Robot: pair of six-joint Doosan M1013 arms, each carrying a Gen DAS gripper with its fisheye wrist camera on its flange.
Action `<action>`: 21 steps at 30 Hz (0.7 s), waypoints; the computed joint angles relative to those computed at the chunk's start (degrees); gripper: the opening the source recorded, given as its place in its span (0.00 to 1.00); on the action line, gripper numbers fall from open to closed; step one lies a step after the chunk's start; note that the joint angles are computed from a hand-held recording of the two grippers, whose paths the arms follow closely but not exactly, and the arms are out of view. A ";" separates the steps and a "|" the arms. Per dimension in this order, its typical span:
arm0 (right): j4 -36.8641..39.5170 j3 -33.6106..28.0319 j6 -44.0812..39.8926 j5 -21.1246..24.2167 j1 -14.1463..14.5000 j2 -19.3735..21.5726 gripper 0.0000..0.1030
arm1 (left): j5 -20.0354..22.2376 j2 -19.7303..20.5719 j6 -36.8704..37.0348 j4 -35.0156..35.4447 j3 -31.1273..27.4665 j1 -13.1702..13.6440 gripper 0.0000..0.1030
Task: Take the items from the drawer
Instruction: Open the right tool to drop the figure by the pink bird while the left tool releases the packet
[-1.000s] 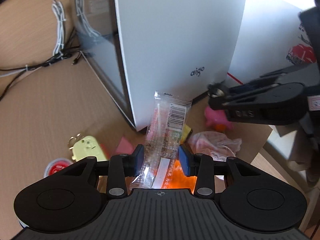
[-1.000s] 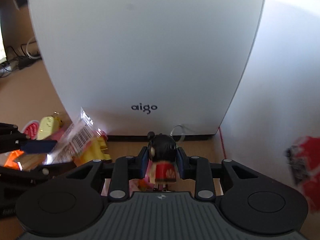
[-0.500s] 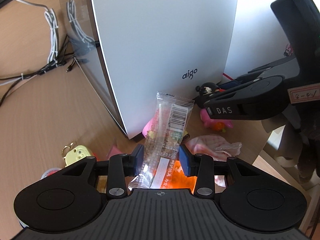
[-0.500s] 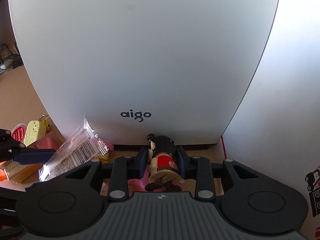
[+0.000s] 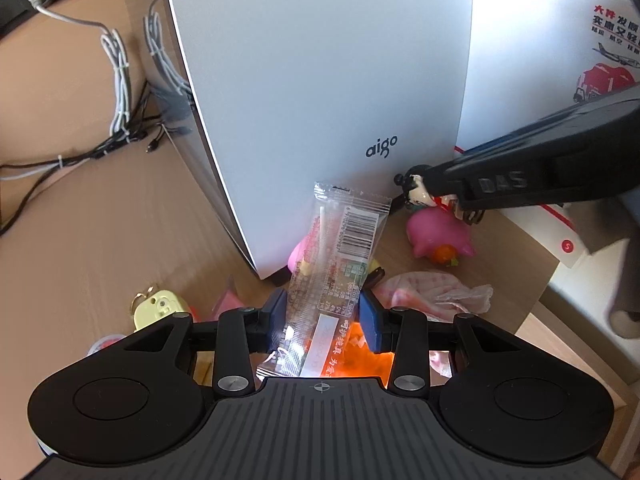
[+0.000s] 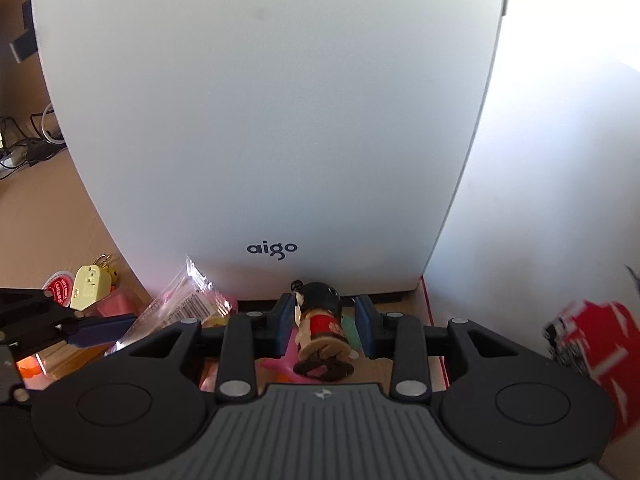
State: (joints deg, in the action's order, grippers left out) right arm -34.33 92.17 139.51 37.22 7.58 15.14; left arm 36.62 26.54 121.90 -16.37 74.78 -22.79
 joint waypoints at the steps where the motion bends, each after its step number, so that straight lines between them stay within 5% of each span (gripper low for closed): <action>1: -0.46 0.27 0.44 0.09 0.17 -0.23 0.32 | -0.77 -0.11 -0.54 0.66 0.40 -0.16 0.42; 12: -4.14 5.90 5.68 -1.08 1.42 -4.24 0.35 | -4.64 -0.84 -5.39 -1.37 2.27 0.61 0.44; 21: -4.33 8.23 4.87 -1.02 2.14 -6.80 0.40 | -3.57 -2.18 -9.50 -0.04 2.65 1.42 0.44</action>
State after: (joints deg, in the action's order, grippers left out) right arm -38.66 100.40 144.38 36.21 9.72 8.34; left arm 33.05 24.36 112.40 -16.41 77.43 -21.38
